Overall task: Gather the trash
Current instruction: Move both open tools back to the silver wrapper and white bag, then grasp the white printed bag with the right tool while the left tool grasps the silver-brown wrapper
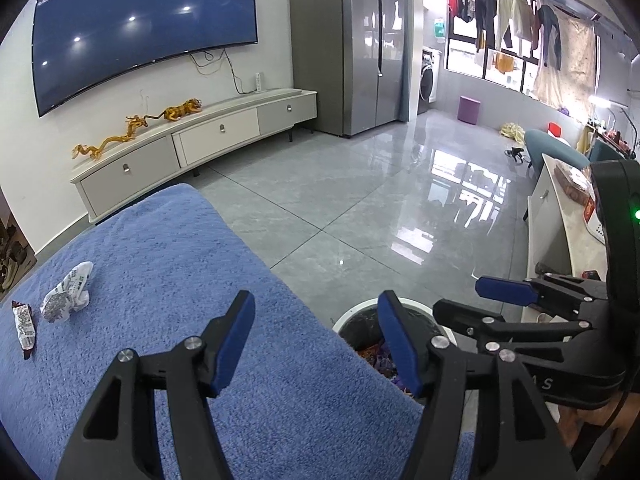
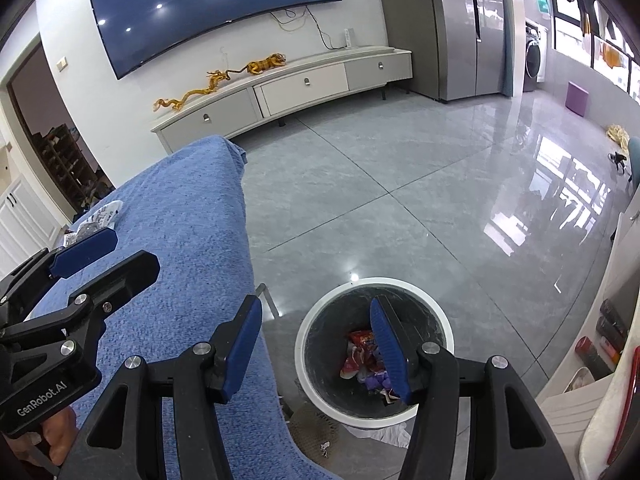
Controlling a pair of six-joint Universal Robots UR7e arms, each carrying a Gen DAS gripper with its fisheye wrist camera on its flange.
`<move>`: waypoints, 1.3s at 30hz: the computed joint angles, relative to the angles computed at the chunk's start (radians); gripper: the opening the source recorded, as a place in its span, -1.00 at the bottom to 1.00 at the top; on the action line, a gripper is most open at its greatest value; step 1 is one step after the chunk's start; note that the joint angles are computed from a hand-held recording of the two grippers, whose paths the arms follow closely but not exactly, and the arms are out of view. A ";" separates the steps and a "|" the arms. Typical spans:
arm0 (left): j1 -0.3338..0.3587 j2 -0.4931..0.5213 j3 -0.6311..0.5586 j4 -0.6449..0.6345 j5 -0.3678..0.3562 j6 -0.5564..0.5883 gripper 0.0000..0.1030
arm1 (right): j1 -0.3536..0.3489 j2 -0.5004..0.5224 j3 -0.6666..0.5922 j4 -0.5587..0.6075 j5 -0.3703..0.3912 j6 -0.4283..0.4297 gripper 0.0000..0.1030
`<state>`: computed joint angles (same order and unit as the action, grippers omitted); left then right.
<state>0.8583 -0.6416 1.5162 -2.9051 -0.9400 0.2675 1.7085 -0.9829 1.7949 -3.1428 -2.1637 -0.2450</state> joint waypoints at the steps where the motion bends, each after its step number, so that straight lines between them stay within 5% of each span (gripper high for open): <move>1: 0.000 -0.004 0.004 -0.004 0.002 -0.001 0.20 | 0.003 0.000 0.001 -0.002 -0.003 -0.003 0.04; 9: 0.006 -0.047 0.049 -0.036 0.013 -0.012 0.21 | 0.034 0.007 -0.001 -0.011 -0.014 -0.020 0.04; 15: 0.019 -0.107 0.107 -0.088 0.034 -0.023 0.42 | 0.066 0.026 -0.022 0.003 -0.013 -0.018 0.04; 25: 0.110 -0.253 0.146 -0.136 0.148 -0.028 0.43 | 0.184 0.141 -0.177 0.101 -0.016 -0.079 0.12; 31: 0.208 -0.286 0.040 -0.121 0.235 0.007 0.43 | 0.229 0.259 -0.366 0.227 0.028 -0.092 0.25; 39: 0.351 -0.192 -0.274 0.133 0.231 -0.085 0.43 | 0.234 0.551 -0.879 0.596 0.117 -0.030 0.28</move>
<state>1.2095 -0.8338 1.2426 -2.7721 -0.7092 0.1825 1.9423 -0.4320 0.9156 -2.5466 -2.0471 -0.2753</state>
